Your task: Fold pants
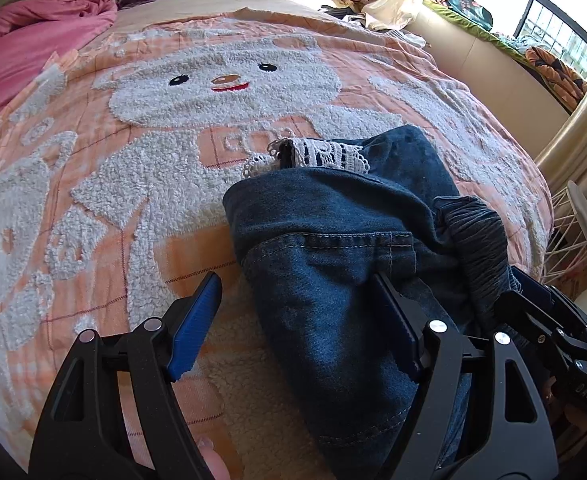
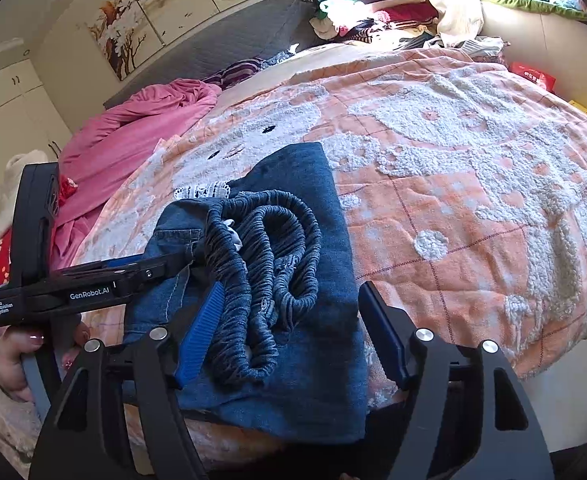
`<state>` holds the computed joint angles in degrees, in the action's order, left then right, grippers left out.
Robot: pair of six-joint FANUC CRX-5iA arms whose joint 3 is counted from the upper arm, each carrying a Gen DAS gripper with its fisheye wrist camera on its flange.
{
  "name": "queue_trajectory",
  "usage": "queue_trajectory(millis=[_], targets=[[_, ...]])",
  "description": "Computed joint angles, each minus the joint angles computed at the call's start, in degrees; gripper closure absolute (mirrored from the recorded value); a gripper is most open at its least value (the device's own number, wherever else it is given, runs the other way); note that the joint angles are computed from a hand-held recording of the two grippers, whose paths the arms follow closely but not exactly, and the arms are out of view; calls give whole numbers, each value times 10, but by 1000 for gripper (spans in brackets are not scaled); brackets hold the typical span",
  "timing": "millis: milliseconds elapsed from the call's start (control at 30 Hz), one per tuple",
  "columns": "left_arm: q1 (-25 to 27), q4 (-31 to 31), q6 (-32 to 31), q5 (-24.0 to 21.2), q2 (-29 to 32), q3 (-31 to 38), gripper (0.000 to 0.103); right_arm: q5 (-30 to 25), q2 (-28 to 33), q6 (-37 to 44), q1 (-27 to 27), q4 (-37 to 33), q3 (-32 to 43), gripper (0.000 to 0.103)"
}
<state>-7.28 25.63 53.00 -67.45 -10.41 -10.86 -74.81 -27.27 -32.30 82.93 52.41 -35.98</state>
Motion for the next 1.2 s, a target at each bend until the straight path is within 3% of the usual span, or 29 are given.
queue_trajectory(millis=[233,333,500,567,733,933,1000,1100,1167,1200], targets=[[9,9,-10,-1,-11,-8,33,-33,7,13,14,2,15,27],[16,16,-17,-4,-17,-11,32,-50,7,24,19,6,21,19],[35,37,-28,-11,-26,-20,28,-60,-6,50,12,7,24,18],[39,40,-27,-18,-22,-22,26,-35,-16,74,-6,-2,23,13],[43,52,-13,-27,-8,-31,25,55,-27,140,-72,-23,27,13],[43,67,-11,-25,-5,-40,23,158,-2,266,-163,-133,55,13],[42,73,-8,-24,-3,-44,22,192,3,286,-185,-164,52,8],[36,79,-6,-17,-2,-47,22,240,-2,306,-207,-200,45,9],[32,87,-17,-19,-1,-49,35,271,-9,329,-214,-213,41,34],[32,101,-25,-28,2,-51,58,274,-8,337,-215,-214,43,39]])
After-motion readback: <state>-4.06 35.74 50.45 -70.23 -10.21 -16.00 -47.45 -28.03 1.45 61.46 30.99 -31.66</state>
